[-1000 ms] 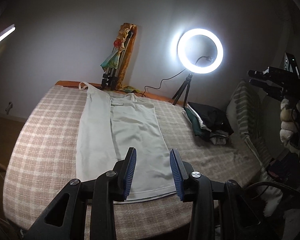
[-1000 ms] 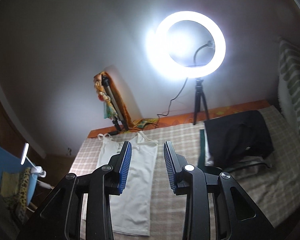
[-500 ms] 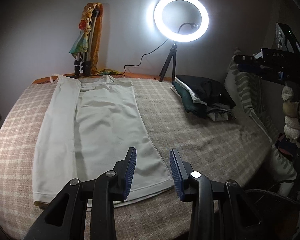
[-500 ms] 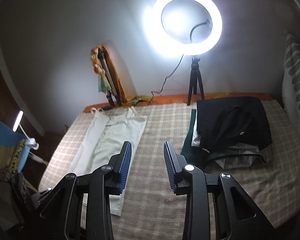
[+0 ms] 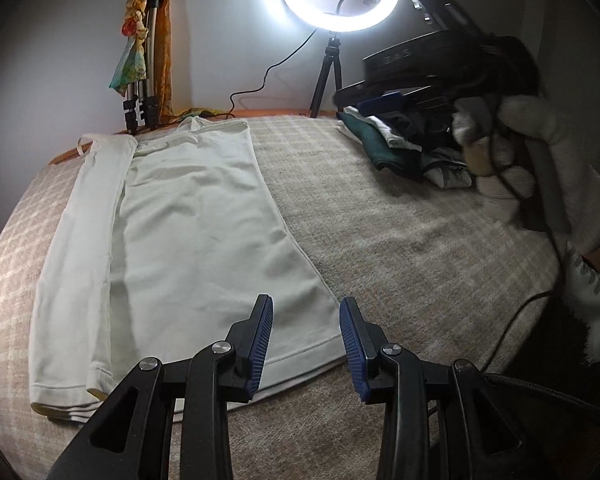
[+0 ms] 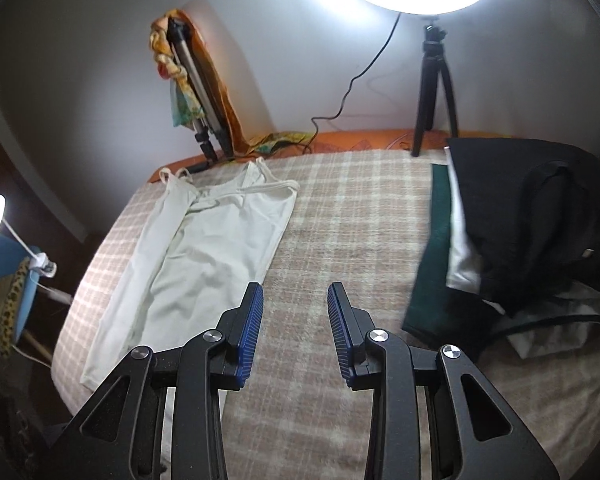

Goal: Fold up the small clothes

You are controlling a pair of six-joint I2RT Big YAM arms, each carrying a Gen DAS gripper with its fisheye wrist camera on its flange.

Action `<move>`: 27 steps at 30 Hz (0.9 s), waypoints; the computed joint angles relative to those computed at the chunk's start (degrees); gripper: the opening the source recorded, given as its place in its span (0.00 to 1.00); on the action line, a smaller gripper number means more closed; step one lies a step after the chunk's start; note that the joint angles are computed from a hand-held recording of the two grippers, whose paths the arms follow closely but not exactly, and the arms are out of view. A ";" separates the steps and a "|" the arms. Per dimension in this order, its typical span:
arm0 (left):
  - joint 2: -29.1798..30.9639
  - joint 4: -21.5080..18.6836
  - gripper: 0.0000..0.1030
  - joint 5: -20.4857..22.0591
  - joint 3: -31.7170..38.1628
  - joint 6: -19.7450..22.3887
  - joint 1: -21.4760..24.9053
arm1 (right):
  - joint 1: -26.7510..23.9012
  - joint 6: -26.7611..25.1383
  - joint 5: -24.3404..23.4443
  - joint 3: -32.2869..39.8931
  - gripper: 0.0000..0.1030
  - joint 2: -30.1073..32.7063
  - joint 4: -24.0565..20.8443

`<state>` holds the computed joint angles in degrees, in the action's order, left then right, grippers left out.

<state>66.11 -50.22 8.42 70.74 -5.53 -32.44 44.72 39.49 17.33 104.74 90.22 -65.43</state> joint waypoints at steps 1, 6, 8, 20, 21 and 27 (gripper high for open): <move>0.06 0.22 0.34 0.66 -0.22 -0.58 0.04 | -0.34 -0.68 -0.62 0.06 0.31 0.77 0.39; -0.26 1.94 0.40 -1.09 -1.92 -1.26 -2.14 | -2.02 -2.74 -4.94 1.17 0.31 4.59 1.61; -0.70 2.65 0.43 -2.79 -3.31 -2.01 -3.04 | -2.83 -2.99 -7.15 1.49 0.31 5.70 2.37; 0.33 4.53 0.43 -11.65 -5.07 -0.99 -7.21 | -7.85 -1.55 -14.52 6.03 0.32 12.53 5.21; 0.52 4.58 0.41 -11.73 -4.92 -1.37 -7.04 | -8.02 -1.60 -14.71 7.17 0.34 13.45 4.96; 0.55 4.79 0.18 -11.28 -4.73 -3.82 -5.78 | -9.04 -1.20 -16.43 13.75 0.37 18.91 3.60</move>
<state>66.66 -45.43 -2.86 66.01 -9.35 -38.22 35.68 38.29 0.91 118.49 109.13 -61.83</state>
